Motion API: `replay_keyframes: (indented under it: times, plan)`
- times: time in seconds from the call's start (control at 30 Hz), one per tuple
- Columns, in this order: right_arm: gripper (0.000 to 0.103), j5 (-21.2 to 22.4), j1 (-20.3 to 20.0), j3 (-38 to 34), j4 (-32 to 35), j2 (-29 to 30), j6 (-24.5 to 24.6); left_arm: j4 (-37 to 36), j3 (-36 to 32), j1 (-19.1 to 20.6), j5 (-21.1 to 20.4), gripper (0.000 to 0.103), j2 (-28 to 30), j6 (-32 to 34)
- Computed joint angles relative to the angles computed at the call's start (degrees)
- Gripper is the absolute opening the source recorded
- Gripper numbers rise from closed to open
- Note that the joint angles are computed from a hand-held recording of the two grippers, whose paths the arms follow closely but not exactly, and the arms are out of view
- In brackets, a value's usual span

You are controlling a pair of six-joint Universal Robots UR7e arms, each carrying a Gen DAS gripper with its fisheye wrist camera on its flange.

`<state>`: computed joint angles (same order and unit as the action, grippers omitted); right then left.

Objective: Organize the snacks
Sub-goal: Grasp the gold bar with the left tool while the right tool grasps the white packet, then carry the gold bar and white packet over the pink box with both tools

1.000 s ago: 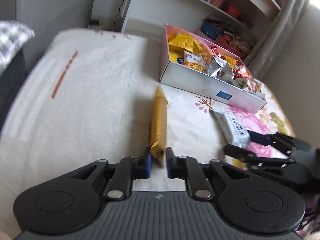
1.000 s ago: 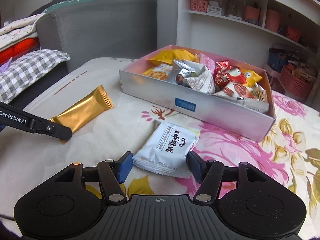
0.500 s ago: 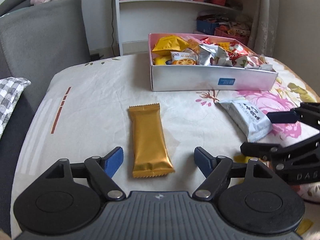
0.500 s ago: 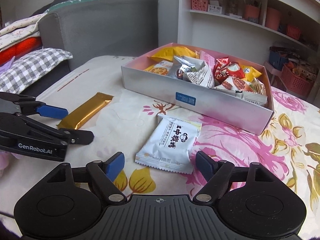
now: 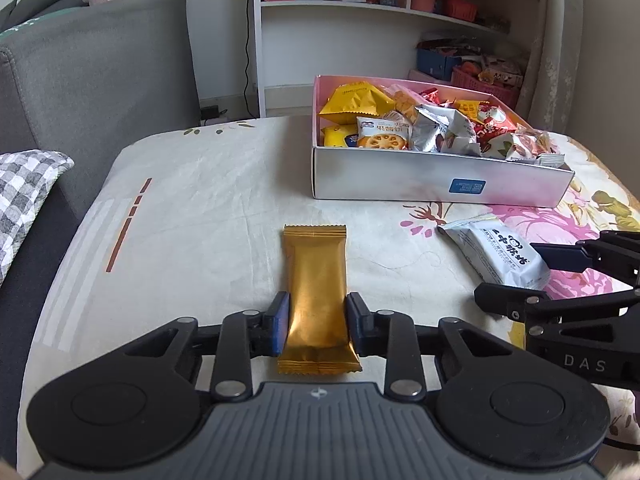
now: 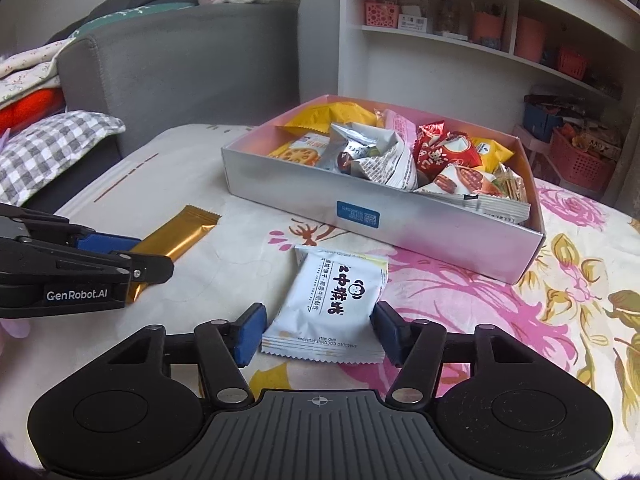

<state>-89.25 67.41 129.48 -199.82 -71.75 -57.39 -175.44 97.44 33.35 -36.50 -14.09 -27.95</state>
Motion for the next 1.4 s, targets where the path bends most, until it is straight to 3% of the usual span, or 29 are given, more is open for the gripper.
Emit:
replay_keyframes:
  times: [0.1,0.33,0.87,1.4]
  plan:
    - [0.058,0.2,0.0,0.2,-0.3,-0.4,-1.1,2.0,-0.4,-0.1,-0.2,0.026,-0.3,-1.3]
    - [0.058,1.4,-0.3,0.1,2.8,-3.2,1.8,3.0,0.1,0.0,-2.4,0.026,-1.6,-3.5]
    - [0.058,7.5,-1.0,0.2,10.2,-10.2,4.5,-3.9,-0.5,-1.4,-3.9,0.026,-2.3,-0.3]
    - [0.058,9.8,0.1,-10.5,11.1,-4.5,15.5,-7.0,-13.0,1.8,-3.3,0.026,3.7,11.2]
